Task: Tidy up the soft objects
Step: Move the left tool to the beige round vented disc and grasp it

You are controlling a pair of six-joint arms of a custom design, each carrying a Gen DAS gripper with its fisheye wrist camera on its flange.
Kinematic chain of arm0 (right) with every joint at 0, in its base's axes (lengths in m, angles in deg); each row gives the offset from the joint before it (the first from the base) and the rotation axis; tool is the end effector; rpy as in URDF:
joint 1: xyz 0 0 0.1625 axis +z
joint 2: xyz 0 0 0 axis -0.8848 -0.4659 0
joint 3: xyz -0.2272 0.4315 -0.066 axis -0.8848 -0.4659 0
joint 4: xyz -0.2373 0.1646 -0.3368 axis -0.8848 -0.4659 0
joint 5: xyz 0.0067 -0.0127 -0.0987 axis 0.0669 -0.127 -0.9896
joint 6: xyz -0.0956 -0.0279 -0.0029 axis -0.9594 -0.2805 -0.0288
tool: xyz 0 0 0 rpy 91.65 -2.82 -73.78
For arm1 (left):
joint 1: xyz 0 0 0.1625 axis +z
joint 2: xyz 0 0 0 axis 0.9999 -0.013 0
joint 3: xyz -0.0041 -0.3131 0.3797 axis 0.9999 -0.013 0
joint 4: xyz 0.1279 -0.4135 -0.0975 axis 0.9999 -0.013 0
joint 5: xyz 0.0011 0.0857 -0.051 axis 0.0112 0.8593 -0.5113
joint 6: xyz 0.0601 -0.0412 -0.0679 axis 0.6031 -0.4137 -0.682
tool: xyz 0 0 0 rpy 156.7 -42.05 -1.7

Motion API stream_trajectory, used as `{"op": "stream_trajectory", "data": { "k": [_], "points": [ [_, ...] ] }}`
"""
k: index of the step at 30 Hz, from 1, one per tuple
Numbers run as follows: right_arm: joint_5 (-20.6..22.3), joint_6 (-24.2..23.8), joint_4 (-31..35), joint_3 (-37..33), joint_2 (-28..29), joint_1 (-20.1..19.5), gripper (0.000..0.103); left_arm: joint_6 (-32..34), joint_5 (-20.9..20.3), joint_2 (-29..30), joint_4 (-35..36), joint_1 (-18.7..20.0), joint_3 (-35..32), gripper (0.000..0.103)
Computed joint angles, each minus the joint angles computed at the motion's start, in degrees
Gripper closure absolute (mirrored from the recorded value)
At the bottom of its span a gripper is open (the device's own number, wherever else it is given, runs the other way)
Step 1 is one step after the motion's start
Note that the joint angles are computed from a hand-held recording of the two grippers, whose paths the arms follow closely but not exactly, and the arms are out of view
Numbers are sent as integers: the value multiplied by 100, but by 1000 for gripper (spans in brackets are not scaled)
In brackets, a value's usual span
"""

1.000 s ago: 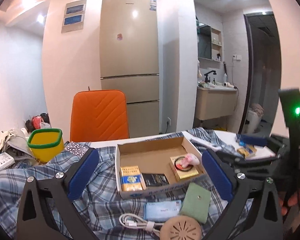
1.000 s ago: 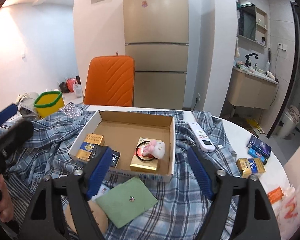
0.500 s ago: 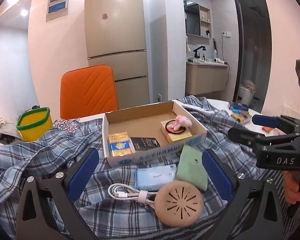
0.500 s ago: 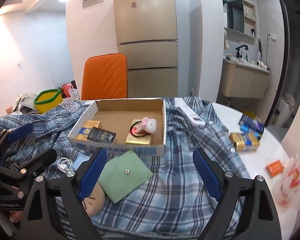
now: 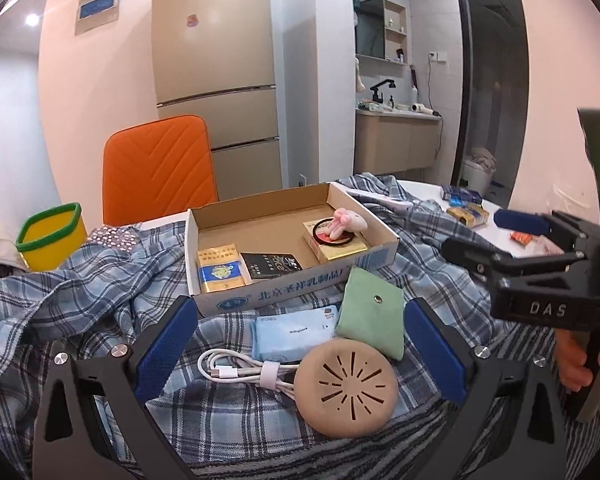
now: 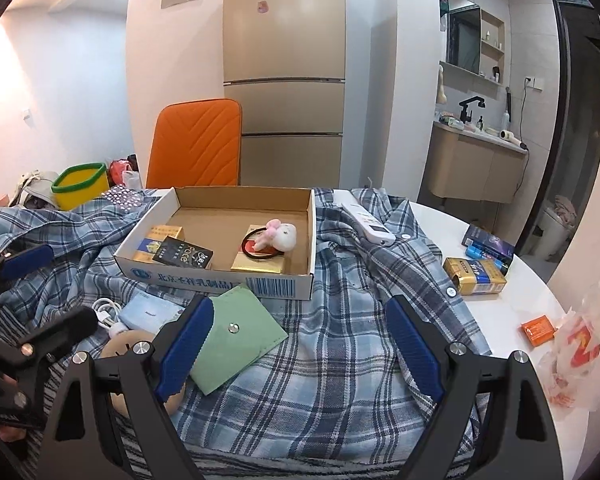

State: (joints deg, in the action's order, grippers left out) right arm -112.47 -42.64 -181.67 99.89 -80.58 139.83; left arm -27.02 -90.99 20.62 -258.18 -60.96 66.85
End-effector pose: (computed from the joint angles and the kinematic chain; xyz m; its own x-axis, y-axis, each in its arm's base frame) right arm 0.0244 -0.4221 0.2772 -0.6881 -0.0639 0.7228 -0.6217 0.5655 -0.5419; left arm -0.3076 -0.4054 -0.0293 -0.6343 0.3607 -0.6838 0.7540 0.4839 -0.4442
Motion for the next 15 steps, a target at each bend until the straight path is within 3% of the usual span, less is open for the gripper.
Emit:
{"op": "stream_trajectory", "data": {
  "k": [15],
  "points": [
    [-169, 110, 15, -48, -18, 23, 13, 26, -365, -86, 1066, 121, -140, 1]
  ]
}}
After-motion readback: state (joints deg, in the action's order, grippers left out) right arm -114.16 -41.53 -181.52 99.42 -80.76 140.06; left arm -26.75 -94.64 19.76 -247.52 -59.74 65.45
